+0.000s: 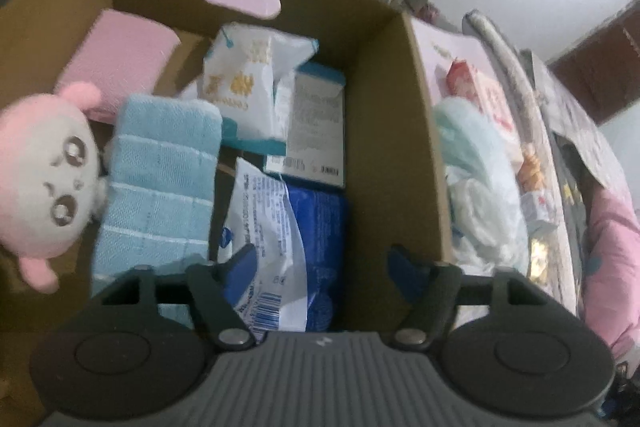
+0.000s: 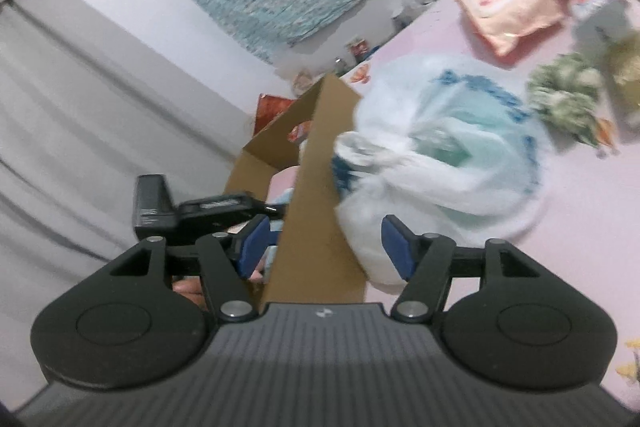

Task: Organize soft objects
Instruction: 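Move both open tools away from the box back over the bed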

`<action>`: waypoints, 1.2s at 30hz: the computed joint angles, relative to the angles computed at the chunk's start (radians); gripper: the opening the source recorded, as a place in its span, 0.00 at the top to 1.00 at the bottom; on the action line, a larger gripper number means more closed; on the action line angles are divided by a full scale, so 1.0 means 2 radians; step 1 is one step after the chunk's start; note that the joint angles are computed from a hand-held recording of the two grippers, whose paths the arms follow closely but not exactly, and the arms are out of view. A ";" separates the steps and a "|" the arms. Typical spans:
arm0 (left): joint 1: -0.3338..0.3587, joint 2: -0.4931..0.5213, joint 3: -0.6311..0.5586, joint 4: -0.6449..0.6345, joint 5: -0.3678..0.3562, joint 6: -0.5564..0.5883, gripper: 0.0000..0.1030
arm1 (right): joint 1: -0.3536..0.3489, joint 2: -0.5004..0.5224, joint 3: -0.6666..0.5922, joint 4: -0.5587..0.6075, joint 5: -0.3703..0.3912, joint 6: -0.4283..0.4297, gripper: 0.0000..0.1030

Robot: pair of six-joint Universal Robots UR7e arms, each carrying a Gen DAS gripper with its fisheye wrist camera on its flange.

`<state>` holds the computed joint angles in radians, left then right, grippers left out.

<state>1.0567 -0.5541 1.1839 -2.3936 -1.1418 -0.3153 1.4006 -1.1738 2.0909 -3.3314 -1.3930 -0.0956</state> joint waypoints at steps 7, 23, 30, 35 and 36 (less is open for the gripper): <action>-0.022 -0.053 0.079 -0.082 0.021 -0.042 0.12 | -0.034 -0.009 0.048 -0.067 0.012 0.016 0.26; -0.136 -0.111 0.244 -0.290 0.125 0.058 0.02 | -0.099 -0.071 0.134 -0.121 0.071 0.002 0.22; -0.164 -0.087 0.238 -0.285 0.105 0.091 0.02 | -0.128 -0.096 0.163 -0.139 0.104 -0.007 0.22; -0.175 -0.061 0.200 -0.242 0.083 0.107 0.02 | -0.148 -0.108 0.175 -0.149 0.123 -0.013 0.22; -0.177 -0.054 0.188 -0.227 0.078 0.109 0.02 | -0.152 -0.110 0.175 -0.149 0.126 -0.013 0.21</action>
<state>0.7033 -0.6614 1.5599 -2.8479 -0.9851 -0.0973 1.0973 -1.3929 2.4405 -3.6286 -1.1405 -0.1222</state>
